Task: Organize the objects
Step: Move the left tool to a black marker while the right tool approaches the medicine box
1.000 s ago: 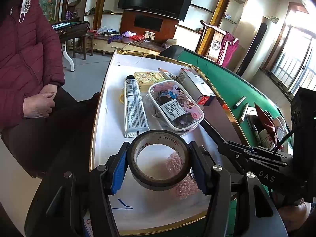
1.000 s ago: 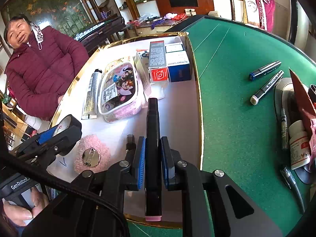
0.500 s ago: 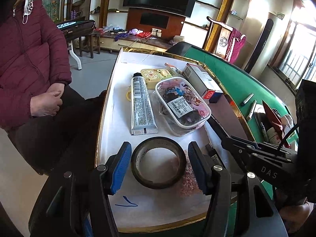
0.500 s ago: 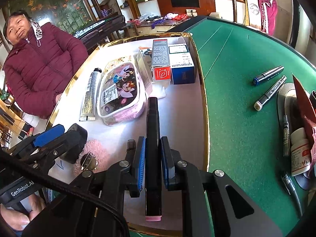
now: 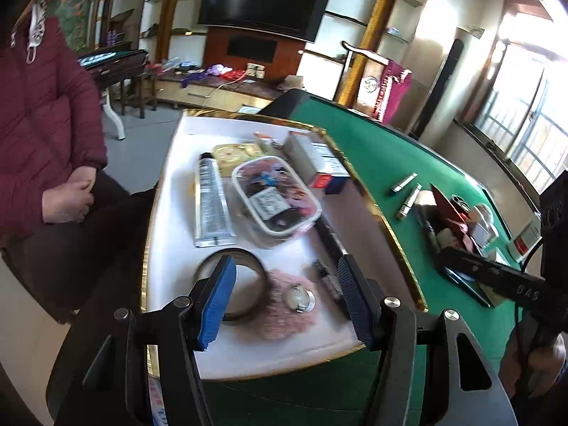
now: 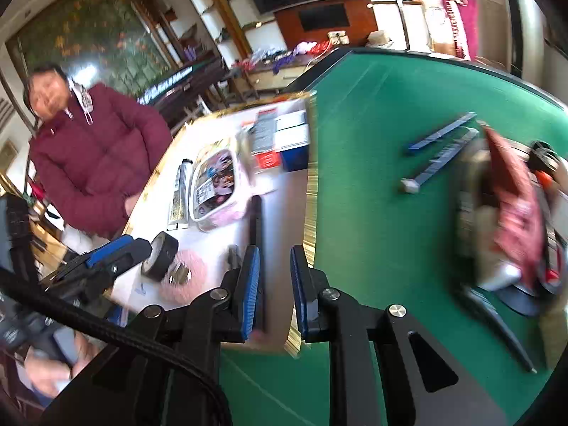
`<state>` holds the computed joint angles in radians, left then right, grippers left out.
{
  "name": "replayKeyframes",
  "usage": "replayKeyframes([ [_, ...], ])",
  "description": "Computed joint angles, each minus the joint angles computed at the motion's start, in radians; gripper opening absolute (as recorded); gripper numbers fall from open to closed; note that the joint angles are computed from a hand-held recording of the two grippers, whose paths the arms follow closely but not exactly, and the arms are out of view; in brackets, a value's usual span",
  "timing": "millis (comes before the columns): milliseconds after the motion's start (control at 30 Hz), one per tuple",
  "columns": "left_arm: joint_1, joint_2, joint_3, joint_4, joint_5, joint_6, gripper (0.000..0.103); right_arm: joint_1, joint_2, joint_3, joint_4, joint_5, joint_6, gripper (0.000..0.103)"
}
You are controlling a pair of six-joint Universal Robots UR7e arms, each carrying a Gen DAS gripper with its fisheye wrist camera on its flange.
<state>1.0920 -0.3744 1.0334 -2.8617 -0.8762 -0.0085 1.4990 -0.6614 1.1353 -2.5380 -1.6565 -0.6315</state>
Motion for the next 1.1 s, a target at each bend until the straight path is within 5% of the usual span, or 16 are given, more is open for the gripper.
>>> replayKeyframes([
  [100,-0.014,0.011,-0.008,0.02,-0.033,0.013,0.054,-0.035,-0.051,0.036,-0.055,-0.038,0.006,0.037],
  [267,-0.042,0.046,-0.034,0.065,-0.078,0.024,0.054,-0.094,-0.066,-0.002,-0.046,-0.108,0.045,0.038],
  [700,-0.083,0.13,-0.132,0.199,-0.084,0.027,0.054,-0.132,-0.083,0.002,0.125,-0.063,0.055,0.04],
  [933,-0.084,0.244,-0.374,0.441,-0.202,-0.005,0.054,-0.145,-0.121,0.027,0.108,0.025,0.096,0.04],
  [1100,-0.101,0.343,-0.55,0.547,-0.164,-0.008,0.054,-0.154,-0.12,0.028,0.135,0.008,0.121,0.042],
])
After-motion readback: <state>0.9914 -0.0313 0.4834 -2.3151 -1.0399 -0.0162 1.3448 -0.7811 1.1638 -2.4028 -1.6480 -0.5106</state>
